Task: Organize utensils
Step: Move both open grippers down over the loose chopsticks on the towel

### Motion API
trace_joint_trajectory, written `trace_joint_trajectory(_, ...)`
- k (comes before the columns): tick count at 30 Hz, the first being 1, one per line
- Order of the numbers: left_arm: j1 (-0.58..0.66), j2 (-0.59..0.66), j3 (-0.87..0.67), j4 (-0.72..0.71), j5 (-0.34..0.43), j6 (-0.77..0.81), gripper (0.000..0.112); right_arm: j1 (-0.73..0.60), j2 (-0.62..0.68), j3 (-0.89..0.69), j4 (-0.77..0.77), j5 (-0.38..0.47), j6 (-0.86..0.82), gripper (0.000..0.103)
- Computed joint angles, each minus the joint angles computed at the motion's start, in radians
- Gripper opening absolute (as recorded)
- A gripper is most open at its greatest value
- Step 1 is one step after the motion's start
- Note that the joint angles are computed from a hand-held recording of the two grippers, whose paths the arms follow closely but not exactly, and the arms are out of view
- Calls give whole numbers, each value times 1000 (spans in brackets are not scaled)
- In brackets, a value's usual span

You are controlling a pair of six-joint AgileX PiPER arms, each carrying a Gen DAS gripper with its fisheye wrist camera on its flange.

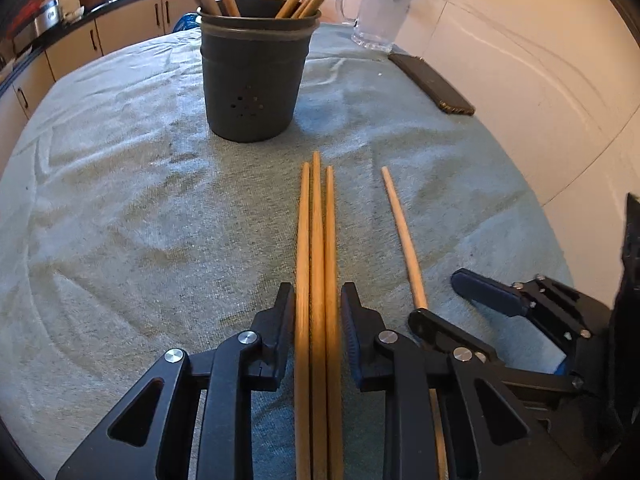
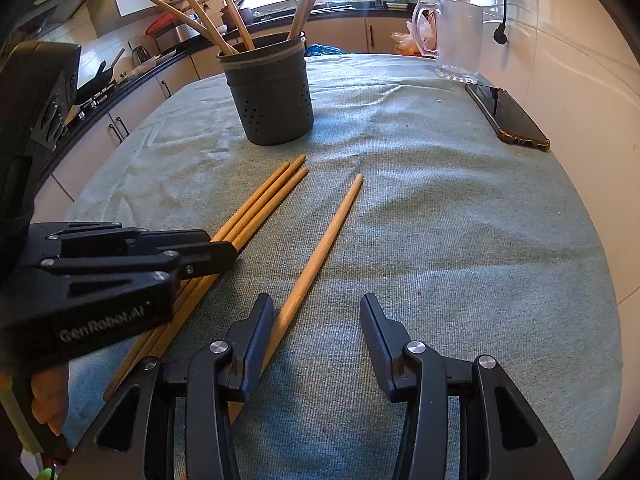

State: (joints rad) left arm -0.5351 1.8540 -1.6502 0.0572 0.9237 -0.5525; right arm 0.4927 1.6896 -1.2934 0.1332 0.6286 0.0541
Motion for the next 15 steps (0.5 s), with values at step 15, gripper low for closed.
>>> trace_joint_trajectory(15,-11,37,-40,69,28,-25,14,5,2,-4,-7,1,14,49)
